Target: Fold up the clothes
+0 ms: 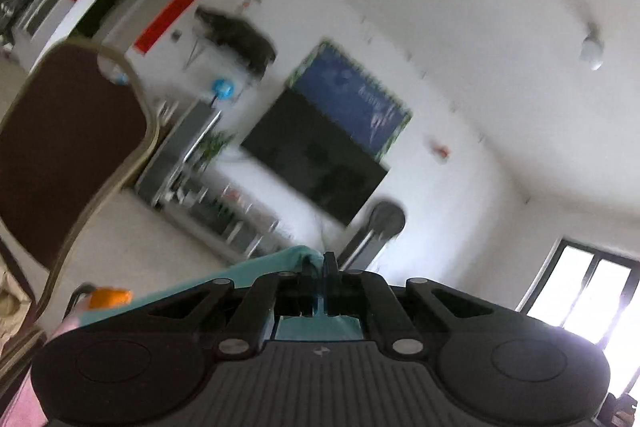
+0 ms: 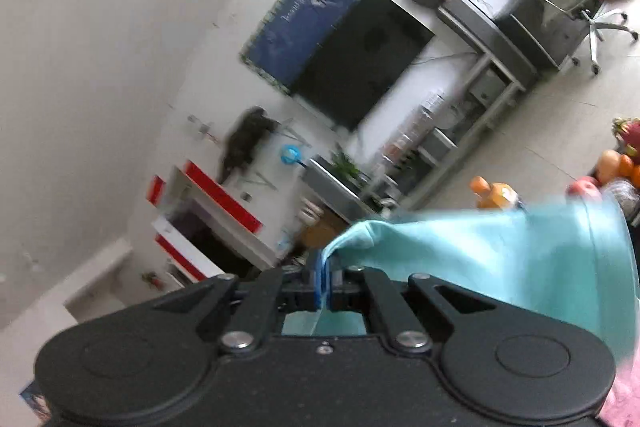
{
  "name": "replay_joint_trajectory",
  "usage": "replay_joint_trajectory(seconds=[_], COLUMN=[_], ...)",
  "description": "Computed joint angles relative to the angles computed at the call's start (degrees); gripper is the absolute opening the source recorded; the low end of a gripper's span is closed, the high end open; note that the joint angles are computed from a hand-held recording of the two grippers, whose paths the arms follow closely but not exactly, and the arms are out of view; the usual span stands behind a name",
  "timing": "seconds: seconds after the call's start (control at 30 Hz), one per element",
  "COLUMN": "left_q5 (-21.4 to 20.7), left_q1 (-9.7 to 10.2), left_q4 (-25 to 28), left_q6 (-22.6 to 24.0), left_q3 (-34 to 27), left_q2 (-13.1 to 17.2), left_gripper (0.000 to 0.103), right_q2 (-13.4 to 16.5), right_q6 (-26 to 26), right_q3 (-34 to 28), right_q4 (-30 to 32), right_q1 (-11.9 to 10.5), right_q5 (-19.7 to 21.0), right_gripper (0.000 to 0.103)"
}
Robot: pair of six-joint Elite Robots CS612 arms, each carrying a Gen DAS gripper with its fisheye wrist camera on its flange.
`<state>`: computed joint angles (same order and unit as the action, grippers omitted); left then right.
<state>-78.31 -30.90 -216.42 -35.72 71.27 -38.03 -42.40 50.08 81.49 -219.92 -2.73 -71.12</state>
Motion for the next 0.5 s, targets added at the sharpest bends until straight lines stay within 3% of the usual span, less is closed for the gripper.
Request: replay_joint_trajectory(seconds=[0.07, 0.17, 0.23, 0.3, 0.5], left_q5=[0.6, -1.6, -0.7, -0.7, -1.4], left_q1=[-0.40, -0.37, -0.30, -0.08, 1.15], left_q4=[1.5, 0.4, -0.5, -0.5, 7.4], left_q6=[-0.5, -1.9, -3.8, -5.0, -3.2], left_q3=[2.0, 4.5, 5.9, 6.8, 3.7], left_q2=[-0.9, -1.6, -1.8, -1.9, -0.9], left_gripper=[0.001, 0.001, 0.001, 0.001, 0.001], right_q2=[-0.6, -2.4, -2.9, -3.3, -4.1], right_q6=[-3.7, -6.3, -6.1, -7.9, -10.9], right_q3=[1.4, 3.3, 4.5, 5.4, 6.6], right_q4=[-1.6, 5.9, 2.6, 0.7, 3.5], right_q1=[0.4, -0.2, -0.6, -0.3, 0.4], right_q5=[-2.1, 2.9, 4.7, 2.8, 3.6], right_gripper=[0.002, 0.002, 0.002, 0.002, 0.002])
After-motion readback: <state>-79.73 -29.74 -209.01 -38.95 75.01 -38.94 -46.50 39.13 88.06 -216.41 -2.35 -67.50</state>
